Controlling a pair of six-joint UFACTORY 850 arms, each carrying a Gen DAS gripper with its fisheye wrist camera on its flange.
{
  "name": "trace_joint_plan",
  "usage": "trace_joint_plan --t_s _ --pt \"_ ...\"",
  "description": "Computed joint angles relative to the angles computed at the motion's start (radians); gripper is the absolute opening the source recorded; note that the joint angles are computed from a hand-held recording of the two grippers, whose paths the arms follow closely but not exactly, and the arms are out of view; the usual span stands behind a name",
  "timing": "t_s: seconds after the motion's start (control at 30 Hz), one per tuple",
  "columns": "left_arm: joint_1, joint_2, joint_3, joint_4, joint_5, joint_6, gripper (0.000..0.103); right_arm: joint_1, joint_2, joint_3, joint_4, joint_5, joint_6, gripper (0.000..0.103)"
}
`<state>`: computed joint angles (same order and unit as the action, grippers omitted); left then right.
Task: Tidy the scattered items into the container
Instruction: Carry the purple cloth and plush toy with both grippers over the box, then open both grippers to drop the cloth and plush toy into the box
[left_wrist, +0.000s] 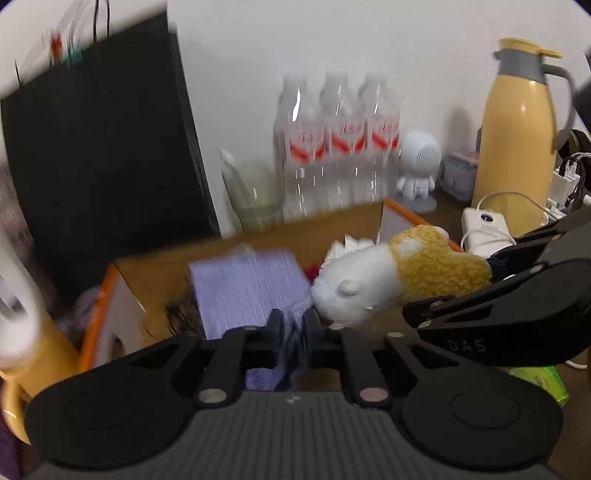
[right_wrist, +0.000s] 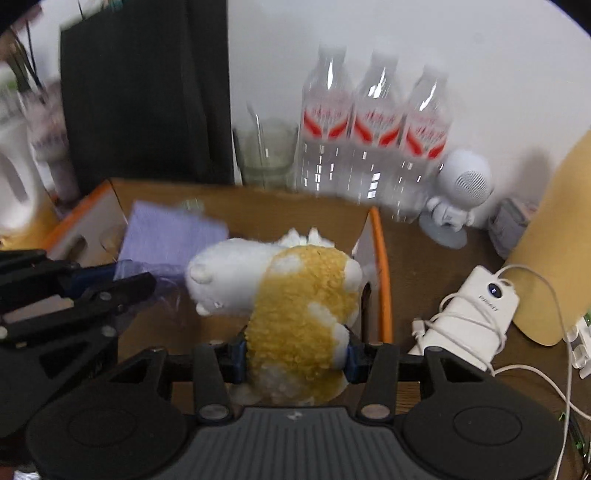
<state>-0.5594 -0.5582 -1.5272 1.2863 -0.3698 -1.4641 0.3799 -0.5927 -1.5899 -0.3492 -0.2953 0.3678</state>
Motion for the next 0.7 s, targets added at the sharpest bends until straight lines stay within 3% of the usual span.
trace_joint_plan --t_s 0.07,0.17,0.27,0.33,0.4,0.47,0.53,0.6,0.7 --pt "0.028 0.005 0.005 -0.137 0.075 0.094 0.023 -0.001 -0.036 -0.047 0.037 -0.059 -0.033 0.049" --pt "0.042 0.045 0.049 -0.084 0.098 0.018 0.048 -0.01 -0.084 -0.122 0.149 -0.149 -0.129 0.052" --pt "0.06 0.073 0.056 -0.21 0.109 0.111 0.051 -0.011 -0.072 -0.119 0.158 -0.149 -0.139 0.057" --pt "0.069 0.081 0.035 -0.324 0.075 0.199 0.064 -0.015 -0.05 -0.111 0.199 -0.147 -0.156 0.064" --pt "0.078 0.083 0.003 -0.433 0.042 0.302 0.085 -0.025 -0.035 -0.122 0.278 -0.16 -0.197 0.069" --pt "0.086 0.088 -0.026 -0.544 0.01 0.414 0.089 -0.037 -0.03 -0.149 0.361 -0.187 -0.245 0.069" --pt "0.088 0.095 -0.053 -0.617 -0.038 0.477 0.101 -0.048 -0.026 -0.182 0.441 -0.232 -0.283 0.072" --pt "0.077 0.104 -0.057 -0.547 -0.079 0.407 0.103 -0.056 -0.016 -0.206 0.505 -0.277 -0.303 0.074" --pt "0.056 0.098 -0.094 -0.548 -0.209 0.417 0.103 -0.061 0.026 -0.19 0.555 -0.289 -0.306 0.079"
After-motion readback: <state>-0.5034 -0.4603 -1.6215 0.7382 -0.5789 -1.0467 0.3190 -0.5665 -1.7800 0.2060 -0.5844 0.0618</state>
